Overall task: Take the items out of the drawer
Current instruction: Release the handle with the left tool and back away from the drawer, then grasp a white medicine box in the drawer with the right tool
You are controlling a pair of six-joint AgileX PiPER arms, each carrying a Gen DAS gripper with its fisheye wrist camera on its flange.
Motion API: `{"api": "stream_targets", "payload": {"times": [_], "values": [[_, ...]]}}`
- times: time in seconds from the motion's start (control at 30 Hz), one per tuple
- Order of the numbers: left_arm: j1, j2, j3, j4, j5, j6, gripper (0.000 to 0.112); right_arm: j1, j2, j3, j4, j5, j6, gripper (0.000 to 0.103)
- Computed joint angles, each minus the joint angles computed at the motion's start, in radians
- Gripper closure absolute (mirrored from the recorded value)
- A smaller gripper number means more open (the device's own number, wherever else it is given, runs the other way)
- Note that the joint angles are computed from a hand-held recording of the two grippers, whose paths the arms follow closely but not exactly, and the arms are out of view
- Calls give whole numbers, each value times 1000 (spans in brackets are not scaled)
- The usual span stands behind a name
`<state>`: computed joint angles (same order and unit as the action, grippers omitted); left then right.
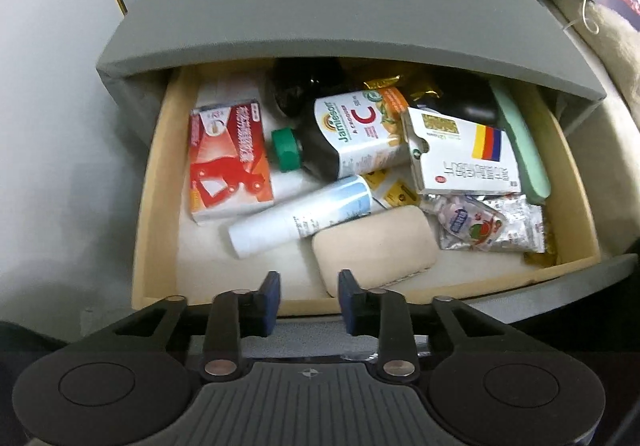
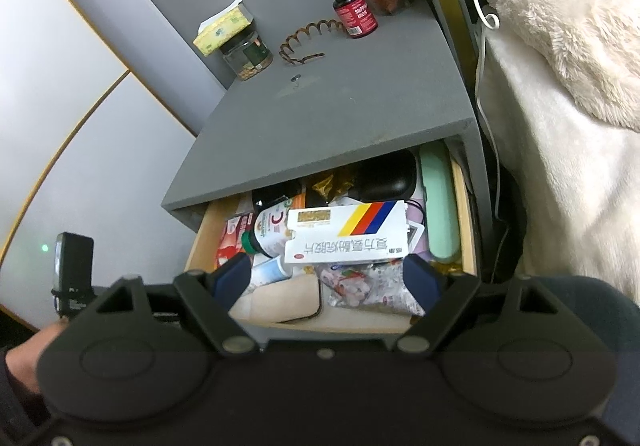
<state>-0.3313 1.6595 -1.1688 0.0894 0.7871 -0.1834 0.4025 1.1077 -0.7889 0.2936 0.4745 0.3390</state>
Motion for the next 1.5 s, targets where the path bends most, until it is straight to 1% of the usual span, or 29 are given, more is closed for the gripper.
{"api": "stream_targets", "payload": {"times": [0.1, 0.17, 0.2, 0.23, 0.33, 0.4, 0.47, 0.57, 0.6, 0.7, 0.73, 0.8, 0.83, 0.87, 0.9, 0.93, 0.97, 1.0, 1.03, 1.07, 1.1, 1.2, 1.23, 1.3, 1.33, 1.4, 1.43, 1.5], "values": [[35, -63, 6, -44, 13, 21, 60, 32, 32, -53, -86, 50, 47, 21], [37, -123, 17, -48, 29, 17, 37, 54, 55, -91, -136, 87, 69, 18], [37, -163, 26, -48, 35, 11, 34, 64, 67, -111, -159, 107, 77, 18], [37, -206, 35, -46, 43, 5, 33, 89, 81, -132, -205, 113, 90, 18], [27, -304, 46, -20, 75, -42, 28, 212, 156, -207, -435, 132, 194, 15], [5, -358, 61, 36, 81, -118, 27, 256, 246, -280, -493, 154, 155, 15], [-1, -388, 67, 52, 83, -164, 24, 290, 338, -364, -533, 186, 95, 15], [-30, -424, 96, 110, 81, -223, 22, 286, 499, -499, -473, 238, -57, 16], [-30, -420, 94, 111, 82, -221, 21, 282, 554, -549, -452, 262, -97, 19], [-17, -416, 94, 99, 96, -210, 21, 300, 689, -667, -492, 312, -117, 21], [-16, -413, 95, 107, 93, -216, 19, 307, 725, -700, -506, 330, -125, 21], [-14, -404, 83, 111, 100, -214, 17, 341, 829, -794, -593, 396, -117, 22], [-9, -402, 85, 100, 92, -200, 16, 350, 851, -808, -619, 403, -111, 22], [1, -409, 83, 73, 84, -167, 12, 362, 880, -826, -647, 410, -105, 22], [5, -410, 83, 59, 84, -156, 11, 369, 897, -839, -659, 417, -104, 25], [10, -410, 83, 45, 83, -145, 11, 385, 930, -866, -693, 446, -101, 28], [14, -411, 84, 31, 83, -135, 11, 402, 968, -898, -728, 480, -100, 40], [18, -412, 84, 19, 83, -125, 11, 407, 980, -911, -742, 495, -99, 56], [18, -415, 85, 15, 84, -119, 11, 420, 993, -913, -787, 514, -72, 57], [18, -417, 86, 12, 85, -116, 11, 425, 980, -894, -808, 507, -44, 68], [21, -421, 87, 10, 87, -116, 11, 429, 963, -870, -826, 495, -17, 77], [45, -424, 81, -23, 90, -100, 11, 445, 886, -780, -894, 457, 67, 88], [57, -425, 79, -40, 90, -90, 11, 451, 859, -751, -918, 445, 91, 89], [75, -425, 73, -55, 87, -81, 11, 453, 728, -650, -922, 390, 149, 94], [80, -425, 71, -57, 86, -77, 11, 451, 689, -635, -911, 384, 152, 95], [94, -423, 68, -63, 82, -66, 11, 433, 620, -616, -846, 357, 122, 96], [94, -422, 69, -59, 79, -68, 11, 409, 563, -613, -767, 327, 87, 96], [89, -422, 72, -46, 71, -71, 11, 379, 542, -665, -678, 329, 27, 96]]}}
